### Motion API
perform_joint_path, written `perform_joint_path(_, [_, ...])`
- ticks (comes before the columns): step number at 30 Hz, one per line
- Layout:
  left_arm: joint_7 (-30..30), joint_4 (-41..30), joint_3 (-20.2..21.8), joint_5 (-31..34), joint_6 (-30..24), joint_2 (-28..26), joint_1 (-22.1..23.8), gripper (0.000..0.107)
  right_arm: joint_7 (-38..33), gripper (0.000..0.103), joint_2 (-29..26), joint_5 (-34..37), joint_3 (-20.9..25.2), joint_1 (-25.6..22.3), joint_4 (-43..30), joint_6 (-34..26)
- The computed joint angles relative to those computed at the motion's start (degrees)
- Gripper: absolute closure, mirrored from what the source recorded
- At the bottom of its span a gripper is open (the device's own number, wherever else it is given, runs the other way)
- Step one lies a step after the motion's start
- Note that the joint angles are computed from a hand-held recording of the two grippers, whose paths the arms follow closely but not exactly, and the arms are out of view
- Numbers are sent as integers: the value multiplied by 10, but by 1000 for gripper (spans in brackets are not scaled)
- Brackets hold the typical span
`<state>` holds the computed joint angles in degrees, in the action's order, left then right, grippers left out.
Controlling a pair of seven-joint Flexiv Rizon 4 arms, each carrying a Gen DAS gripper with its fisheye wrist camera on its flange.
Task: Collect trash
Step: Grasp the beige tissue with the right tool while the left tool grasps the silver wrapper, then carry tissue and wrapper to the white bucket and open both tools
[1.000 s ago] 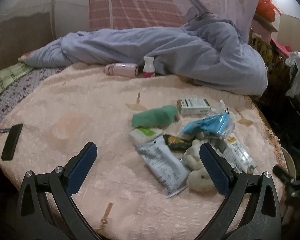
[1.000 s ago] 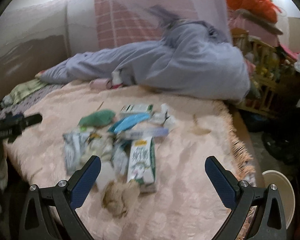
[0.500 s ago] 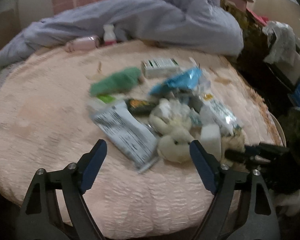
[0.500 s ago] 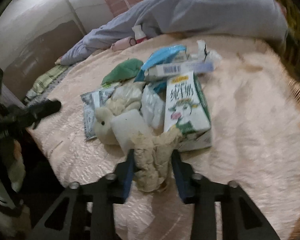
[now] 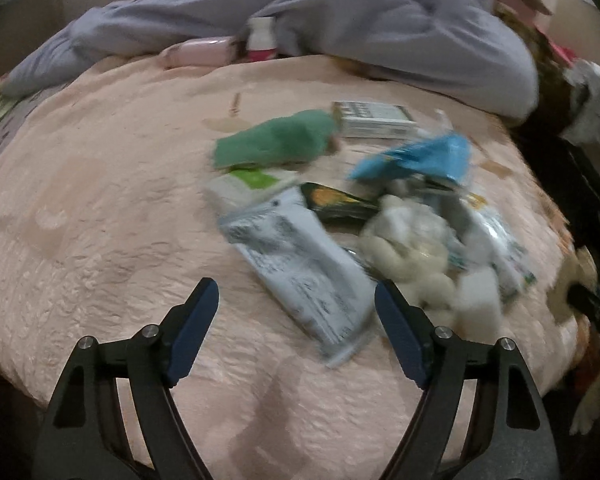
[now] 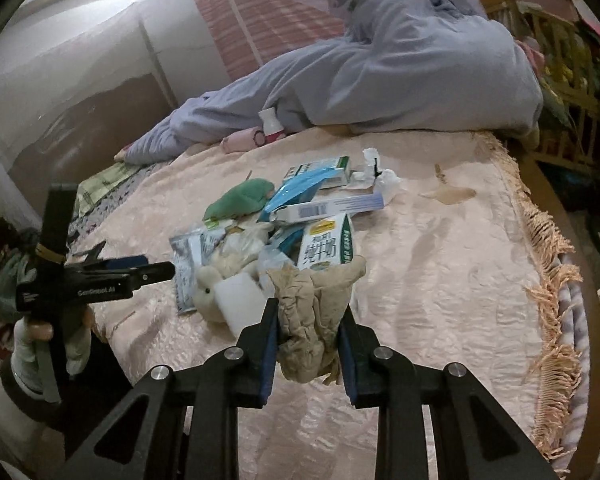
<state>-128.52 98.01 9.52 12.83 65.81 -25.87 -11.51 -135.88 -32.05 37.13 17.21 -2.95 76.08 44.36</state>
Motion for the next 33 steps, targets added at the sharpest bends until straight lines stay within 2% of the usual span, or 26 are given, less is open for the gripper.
perform_joint_path(5, [-23, -35, 1, -15, -17, -38, 5, 27, 6, 77, -9, 0, 2, 3, -4, -10])
perform_joint_path(8, [-11, -54, -8, -32, -20, -60, 12, 27, 0, 77, -7, -5, 2, 5, -1, -12])
perform_joint_path(9, [-1, -51, -18, -46, -18, -63, 20, 32, 0, 77, -9, -6, 2, 5, -2, -15])
perform_joint_path(17, [34, 19, -27, -91, 44, -9, 32, 44, 1, 77, -11, -2, 0, 4, -4, -9])
perform_joint_path(21, [21, 16, 2, -61, 37, 20, 8, 44, 3, 77, -12, 6, 1, -5, -7, -9])
perform_joint_path(24, [11, 3, 5, -39, 35, 31, 2, 44, 3, 77, -10, 11, 0, -11, -7, -4])
perform_joint_path(29, [40, -33, -29, -50, 51, 21, 6, 44, 8, 77, -10, 16, -5, -23, -11, 7])
perform_joint_path(33, [113, -85, -83, -99, 56, -18, 11, 44, 18, 77, -12, 14, -13, -33, -12, 22])
